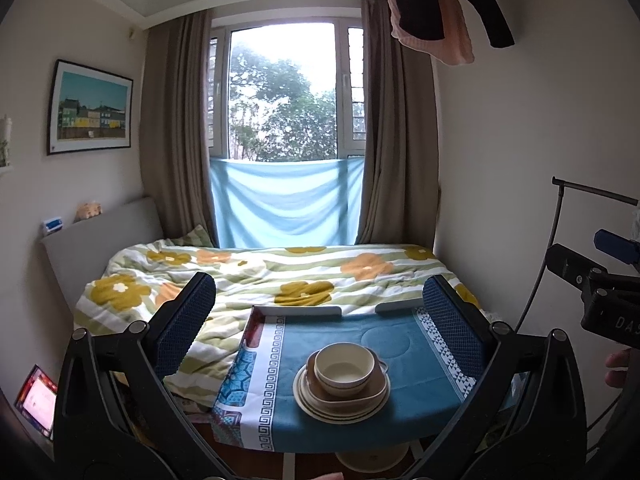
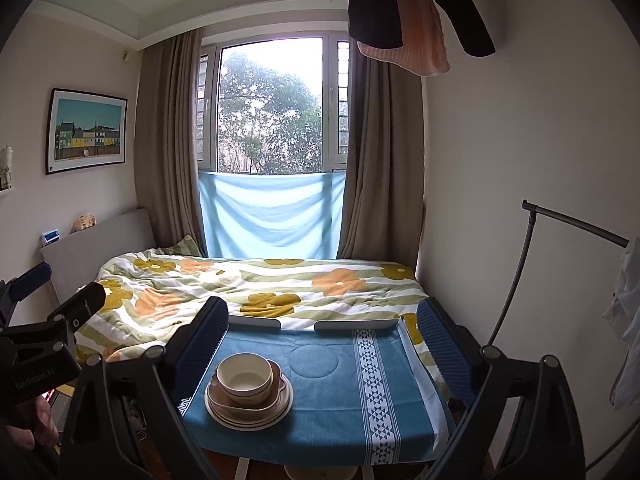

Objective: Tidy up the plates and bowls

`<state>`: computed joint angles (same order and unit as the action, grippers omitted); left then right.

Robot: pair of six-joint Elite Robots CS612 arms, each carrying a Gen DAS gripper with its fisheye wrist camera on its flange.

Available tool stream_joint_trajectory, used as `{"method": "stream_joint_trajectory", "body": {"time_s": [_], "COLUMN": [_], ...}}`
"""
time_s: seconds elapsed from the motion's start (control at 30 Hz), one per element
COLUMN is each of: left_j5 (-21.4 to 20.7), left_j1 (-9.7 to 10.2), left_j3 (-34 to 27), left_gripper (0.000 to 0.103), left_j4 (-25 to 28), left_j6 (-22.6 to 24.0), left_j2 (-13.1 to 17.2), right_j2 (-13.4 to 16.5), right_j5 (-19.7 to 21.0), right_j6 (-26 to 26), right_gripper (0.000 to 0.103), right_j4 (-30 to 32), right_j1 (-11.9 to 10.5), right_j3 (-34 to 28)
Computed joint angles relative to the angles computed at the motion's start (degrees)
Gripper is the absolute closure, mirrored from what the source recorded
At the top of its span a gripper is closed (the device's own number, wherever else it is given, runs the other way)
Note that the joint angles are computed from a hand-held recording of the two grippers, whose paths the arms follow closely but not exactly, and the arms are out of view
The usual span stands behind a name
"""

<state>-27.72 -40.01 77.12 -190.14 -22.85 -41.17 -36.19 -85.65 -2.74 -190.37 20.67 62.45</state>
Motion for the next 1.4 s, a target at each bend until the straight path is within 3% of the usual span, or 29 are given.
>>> {"method": "stream_joint_trajectory", "body": {"time_s": [1.4], "left_j5": [1.42], "left_j1": [0.43], "left_j3": [-1.19], "left_gripper": [0.0], "left_j4": [2.85], "left_j6": [-1.26], "left_j2": [0.62], "right_j2": [0.67], "right_j5": [-0.14], "right_j6": [0.22], "right_gripper": [0.009], "right_j4": [1.77], "right_j1": [0.21], "right_j3": [-1.82]}}
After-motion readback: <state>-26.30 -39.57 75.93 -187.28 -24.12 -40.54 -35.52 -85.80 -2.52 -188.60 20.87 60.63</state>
